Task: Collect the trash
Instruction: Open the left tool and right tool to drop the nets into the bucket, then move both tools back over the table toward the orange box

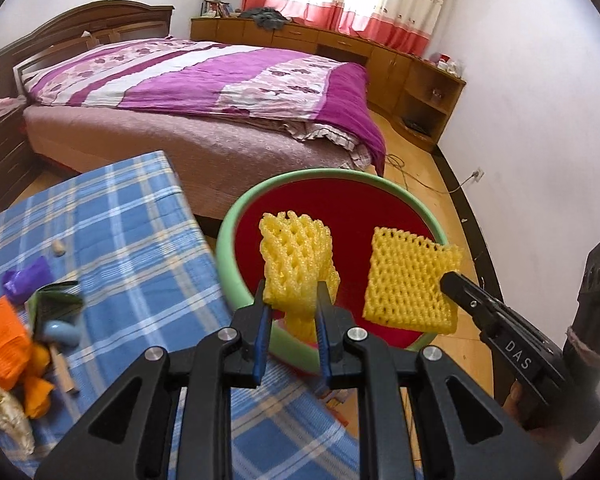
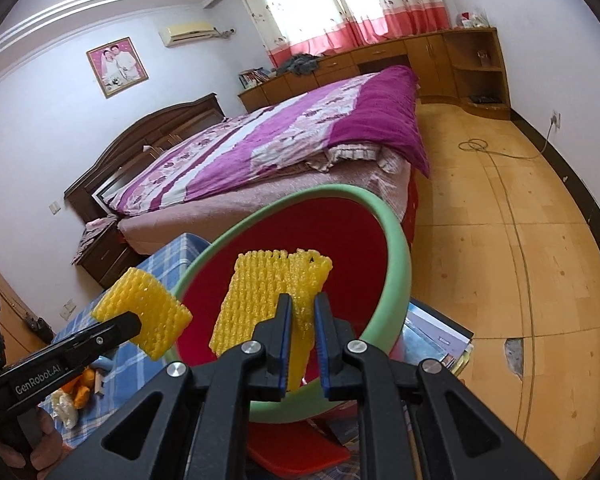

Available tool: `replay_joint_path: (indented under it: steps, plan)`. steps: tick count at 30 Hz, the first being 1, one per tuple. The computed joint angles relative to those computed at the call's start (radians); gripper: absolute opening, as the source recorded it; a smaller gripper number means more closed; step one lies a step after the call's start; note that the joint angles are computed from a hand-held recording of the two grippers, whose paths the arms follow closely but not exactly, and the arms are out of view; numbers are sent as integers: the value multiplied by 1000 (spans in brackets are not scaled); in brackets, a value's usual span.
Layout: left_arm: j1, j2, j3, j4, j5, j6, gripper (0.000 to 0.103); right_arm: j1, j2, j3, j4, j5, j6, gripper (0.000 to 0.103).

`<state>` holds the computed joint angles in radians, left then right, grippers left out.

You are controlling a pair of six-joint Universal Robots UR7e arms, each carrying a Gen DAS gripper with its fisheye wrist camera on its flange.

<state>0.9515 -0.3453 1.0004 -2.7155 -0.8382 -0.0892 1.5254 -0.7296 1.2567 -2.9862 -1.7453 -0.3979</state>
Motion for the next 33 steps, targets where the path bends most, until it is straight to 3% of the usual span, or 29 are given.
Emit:
replay_joint_path:
  steps: [5,8,18,30,33]
  plan:
    - [5,19,-28,18,3,-2,38,-7,12,-23,21,0,10,16]
    - [6,22,-31,11,10,-5,43,-8,13,-26,33,9,10,24]
    - [1,-28,48,-45,29,-42,43,6,7,-16,52,23,-19,35]
    - [-23,-144,243,-148,78,-105,43,36,-53,97,10,23,-26,63]
    - [-31,-174,295,-171,108,-121,45,45,-61,116,9,20,-31,65]
